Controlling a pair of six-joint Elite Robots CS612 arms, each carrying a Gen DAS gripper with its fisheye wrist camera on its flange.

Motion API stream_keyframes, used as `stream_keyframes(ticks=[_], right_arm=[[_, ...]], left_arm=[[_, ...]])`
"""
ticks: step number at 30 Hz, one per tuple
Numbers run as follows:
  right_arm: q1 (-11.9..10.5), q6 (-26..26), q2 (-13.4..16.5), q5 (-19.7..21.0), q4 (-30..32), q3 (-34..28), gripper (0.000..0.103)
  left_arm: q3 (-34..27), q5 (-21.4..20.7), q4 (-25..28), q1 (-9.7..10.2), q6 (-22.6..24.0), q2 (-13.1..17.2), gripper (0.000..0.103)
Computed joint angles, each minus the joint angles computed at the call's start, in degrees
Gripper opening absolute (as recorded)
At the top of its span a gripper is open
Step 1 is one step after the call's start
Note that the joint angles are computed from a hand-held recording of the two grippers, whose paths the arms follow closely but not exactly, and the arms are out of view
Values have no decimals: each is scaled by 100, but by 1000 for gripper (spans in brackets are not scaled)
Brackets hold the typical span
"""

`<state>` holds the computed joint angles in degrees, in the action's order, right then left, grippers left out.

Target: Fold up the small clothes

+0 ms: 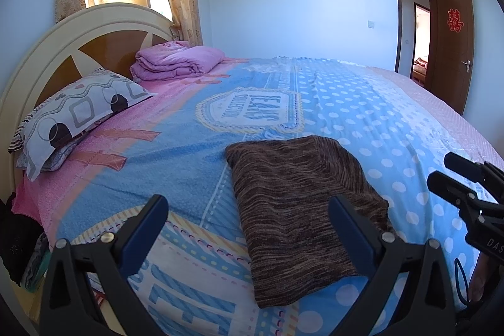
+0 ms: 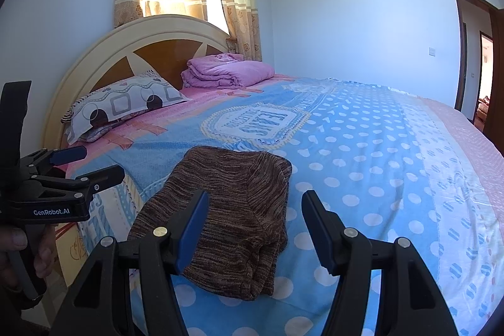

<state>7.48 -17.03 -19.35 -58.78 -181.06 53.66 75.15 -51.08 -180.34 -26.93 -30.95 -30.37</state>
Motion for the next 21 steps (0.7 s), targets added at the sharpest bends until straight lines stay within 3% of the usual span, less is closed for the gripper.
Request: stream_keyframes(ticks=[7,21], right_arm=[[-17,92,2,38,-182,30,63],[-31,161,5,73,-358,64,63]], left_arm=[[-4,-80,-37,14,11,-2,103],[-5,215,-1,6,-116,-12,103]])
